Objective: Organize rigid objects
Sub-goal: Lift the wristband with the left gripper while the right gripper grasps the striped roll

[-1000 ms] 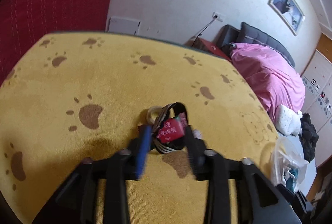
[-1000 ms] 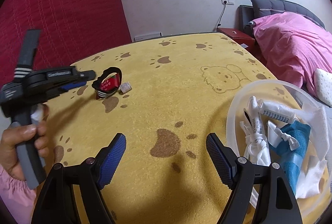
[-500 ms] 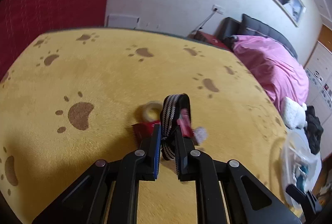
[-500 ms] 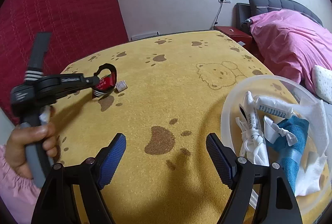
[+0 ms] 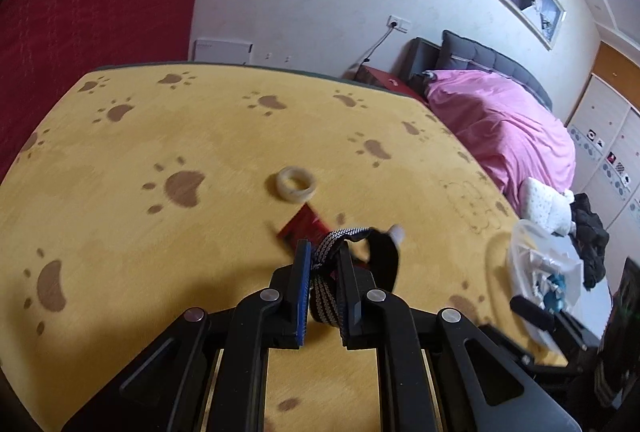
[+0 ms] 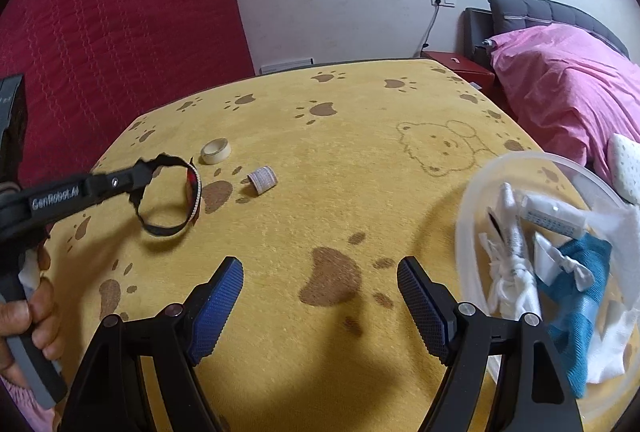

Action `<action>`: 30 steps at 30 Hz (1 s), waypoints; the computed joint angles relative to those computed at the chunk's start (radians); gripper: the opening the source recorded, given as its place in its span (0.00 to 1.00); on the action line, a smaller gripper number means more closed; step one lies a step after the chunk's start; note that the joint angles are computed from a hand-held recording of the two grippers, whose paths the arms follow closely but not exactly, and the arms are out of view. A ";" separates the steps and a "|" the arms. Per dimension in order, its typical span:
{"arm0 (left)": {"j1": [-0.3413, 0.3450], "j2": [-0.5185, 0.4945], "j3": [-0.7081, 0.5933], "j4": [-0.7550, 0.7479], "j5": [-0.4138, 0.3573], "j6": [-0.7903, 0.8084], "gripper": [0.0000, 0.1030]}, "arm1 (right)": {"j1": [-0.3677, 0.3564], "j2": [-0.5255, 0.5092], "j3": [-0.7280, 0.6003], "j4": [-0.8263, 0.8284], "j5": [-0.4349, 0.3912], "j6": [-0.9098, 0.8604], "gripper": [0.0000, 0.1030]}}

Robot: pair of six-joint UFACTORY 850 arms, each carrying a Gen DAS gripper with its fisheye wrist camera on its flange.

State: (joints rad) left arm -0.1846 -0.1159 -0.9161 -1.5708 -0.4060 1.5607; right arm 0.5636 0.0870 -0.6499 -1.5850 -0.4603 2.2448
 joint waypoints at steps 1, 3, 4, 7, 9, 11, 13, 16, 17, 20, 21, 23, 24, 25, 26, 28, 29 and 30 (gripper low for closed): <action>0.008 0.001 0.005 0.009 -0.004 -0.008 0.11 | -0.010 -0.009 -0.009 -0.003 0.016 0.000 0.80; 0.023 0.007 0.017 0.023 -0.010 -0.020 0.11 | -0.031 -0.024 -0.024 -0.025 0.049 0.015 0.80; 0.030 0.014 0.027 0.027 -0.015 -0.021 0.11 | -0.042 -0.036 -0.036 -0.017 0.066 0.004 0.80; 0.043 0.033 0.050 0.028 -0.020 -0.010 0.11 | -0.068 -0.067 -0.071 -0.016 0.115 -0.012 0.80; 0.053 0.043 0.063 0.039 -0.027 -0.013 0.11 | -0.077 -0.085 -0.092 -0.018 0.135 -0.022 0.80; 0.067 0.057 0.076 0.046 -0.036 -0.017 0.11 | -0.079 -0.105 -0.113 0.001 0.140 -0.059 0.80; 0.080 0.070 0.089 0.041 -0.042 -0.008 0.11 | -0.081 -0.127 -0.137 0.012 0.143 -0.091 0.80; 0.091 0.083 0.105 0.032 -0.023 0.009 0.11 | -0.087 -0.159 -0.168 0.021 0.149 -0.119 0.80; 0.092 0.083 0.108 0.028 -0.015 0.015 0.11 | -0.090 -0.171 -0.179 0.027 0.150 -0.133 0.80; 0.100 0.071 0.109 0.048 -0.018 -0.010 0.11 | -0.095 -0.206 -0.213 0.047 0.147 -0.179 0.80; 0.101 0.067 0.108 0.052 -0.018 -0.016 0.11 | -0.097 -0.218 -0.224 0.068 0.142 -0.208 0.80; 0.099 0.058 0.109 0.067 -0.006 -0.033 0.12 | -0.102 -0.237 -0.241 0.082 0.139 -0.233 0.80; 0.097 0.053 0.108 0.080 0.002 -0.050 0.13 | -0.104 -0.246 -0.250 0.098 0.134 -0.253 0.80; 0.096 0.049 0.107 0.101 0.013 -0.081 0.16 | -0.105 -0.252 -0.256 0.108 0.132 -0.266 0.80; 0.094 0.042 0.104 0.117 0.024 -0.108 0.21 | -0.109 -0.258 -0.261 0.108 0.137 -0.269 0.79; 0.098 0.037 0.108 0.109 0.042 -0.126 0.49 | -0.115 -0.267 -0.271 0.115 0.149 -0.285 0.76; 0.103 0.039 0.114 0.078 0.043 -0.106 0.54 | -0.117 -0.273 -0.277 0.116 0.153 -0.291 0.74; 0.106 0.040 0.116 0.065 0.043 -0.098 0.58 | -0.119 -0.277 -0.282 0.111 0.158 -0.293 0.72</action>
